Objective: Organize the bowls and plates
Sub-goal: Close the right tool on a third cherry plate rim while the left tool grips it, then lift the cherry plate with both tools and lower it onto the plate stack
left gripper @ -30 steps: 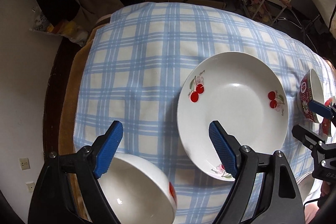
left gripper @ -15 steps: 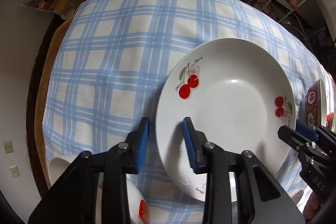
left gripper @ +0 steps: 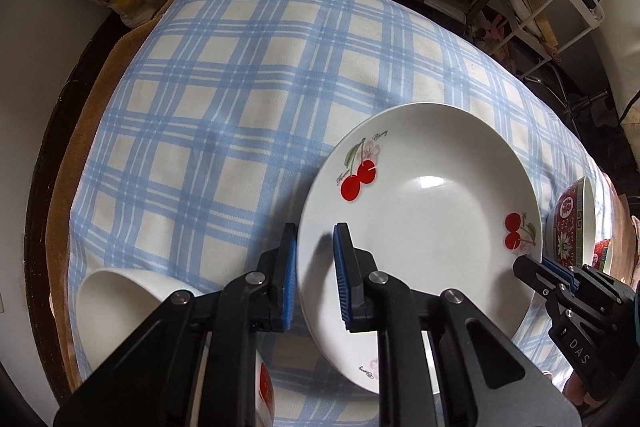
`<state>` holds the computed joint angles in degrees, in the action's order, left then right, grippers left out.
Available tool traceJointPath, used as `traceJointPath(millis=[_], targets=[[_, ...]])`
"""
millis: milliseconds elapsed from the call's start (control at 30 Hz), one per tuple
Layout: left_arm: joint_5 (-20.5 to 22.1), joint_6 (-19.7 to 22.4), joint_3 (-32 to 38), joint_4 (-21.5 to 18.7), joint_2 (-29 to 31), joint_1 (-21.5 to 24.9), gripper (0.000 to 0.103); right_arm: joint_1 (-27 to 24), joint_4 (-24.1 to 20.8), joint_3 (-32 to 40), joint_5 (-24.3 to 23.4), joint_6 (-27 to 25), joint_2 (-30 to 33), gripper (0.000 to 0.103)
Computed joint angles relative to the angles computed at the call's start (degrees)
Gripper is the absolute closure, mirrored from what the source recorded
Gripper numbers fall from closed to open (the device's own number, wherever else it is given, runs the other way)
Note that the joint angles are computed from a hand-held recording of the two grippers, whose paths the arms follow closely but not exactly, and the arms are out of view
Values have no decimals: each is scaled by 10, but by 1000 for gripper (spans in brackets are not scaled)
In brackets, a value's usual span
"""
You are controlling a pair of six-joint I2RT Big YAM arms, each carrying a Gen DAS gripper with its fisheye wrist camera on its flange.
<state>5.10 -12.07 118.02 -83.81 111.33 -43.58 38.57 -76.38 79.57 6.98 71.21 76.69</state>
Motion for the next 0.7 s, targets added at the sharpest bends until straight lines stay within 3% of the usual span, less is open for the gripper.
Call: traceJointPath(millis=[133, 233, 600, 700], targets=[[14, 8, -13, -5, -10, -1, 87, 9, 6, -14, 4, 12, -17, 90], [-1, 13, -28, -1, -23, -9, 87, 19, 7, -17, 9, 24, -25, 90], [24, -3, -32, -12, -52, -15, 88, 50, -12, -9, 39, 62, -56, 92], [9, 5, -34, -15, -63, -25, 88, 64, -22, -9, 51, 77, -67, 92]])
